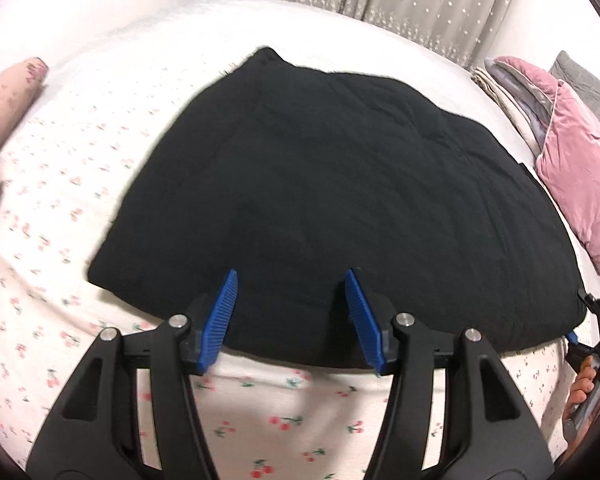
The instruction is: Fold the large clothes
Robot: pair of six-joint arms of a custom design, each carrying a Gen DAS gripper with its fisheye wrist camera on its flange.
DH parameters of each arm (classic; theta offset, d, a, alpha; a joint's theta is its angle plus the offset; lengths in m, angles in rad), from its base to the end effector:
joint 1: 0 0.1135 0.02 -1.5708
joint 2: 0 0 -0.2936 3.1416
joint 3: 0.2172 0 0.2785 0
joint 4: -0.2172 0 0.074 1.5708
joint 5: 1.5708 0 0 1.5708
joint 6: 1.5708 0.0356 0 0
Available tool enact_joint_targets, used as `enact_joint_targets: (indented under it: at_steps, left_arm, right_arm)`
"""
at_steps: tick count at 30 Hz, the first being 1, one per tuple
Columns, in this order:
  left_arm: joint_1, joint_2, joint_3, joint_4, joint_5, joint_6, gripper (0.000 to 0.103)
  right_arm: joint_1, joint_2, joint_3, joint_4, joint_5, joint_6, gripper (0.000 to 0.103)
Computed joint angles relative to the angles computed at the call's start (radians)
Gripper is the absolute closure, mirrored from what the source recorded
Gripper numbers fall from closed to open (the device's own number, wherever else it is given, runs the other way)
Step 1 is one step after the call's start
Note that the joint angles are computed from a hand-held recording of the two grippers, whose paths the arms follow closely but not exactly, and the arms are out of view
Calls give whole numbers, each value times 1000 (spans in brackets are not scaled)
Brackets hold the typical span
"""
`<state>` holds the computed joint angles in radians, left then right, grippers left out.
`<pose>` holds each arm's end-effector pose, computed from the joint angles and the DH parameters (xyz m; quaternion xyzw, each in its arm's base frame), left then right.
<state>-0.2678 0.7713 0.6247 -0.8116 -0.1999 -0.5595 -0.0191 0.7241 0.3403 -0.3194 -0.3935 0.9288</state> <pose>0.1464 -0.0329 0.2487 -0.1676 0.9343 -0.0335 0.3130 0.1565 0.0107 0.1927 0.3330 0.8293 0.3404 0.2924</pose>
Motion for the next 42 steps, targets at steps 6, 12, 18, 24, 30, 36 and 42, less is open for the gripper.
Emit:
enact_joint_targets:
  at_steps: [6, 12, 18, 24, 30, 36, 42]
  left_arm:
    - [208, -55, -16, -6, 114, 80, 45]
    - [247, -32, -33, 15, 144, 123, 45]
    - [425, -73, -23, -27, 321, 203, 45]
    - [471, -125, 5, -77, 283, 201, 45]
    - [748, -26, -14, -67, 536, 339, 43]
    - [953, -10, 41, -131, 734, 463, 43]
    - [1234, 122, 111, -221, 904, 675, 43]
  right_arm:
    - [-90, 2, -9, 9, -88, 10, 48]
    - [-59, 22, -10, 34, -41, -16, 60]
    - [141, -67, 128, -50, 177, -166, 75]
    - [156, 22, 130, -56, 227, -189, 76]
    - [247, 43, 176, -79, 343, -192, 77]
    - [572, 135, 405, -165, 690, -210, 80]
    - [1159, 553, 864, -216, 1270, -483, 81]
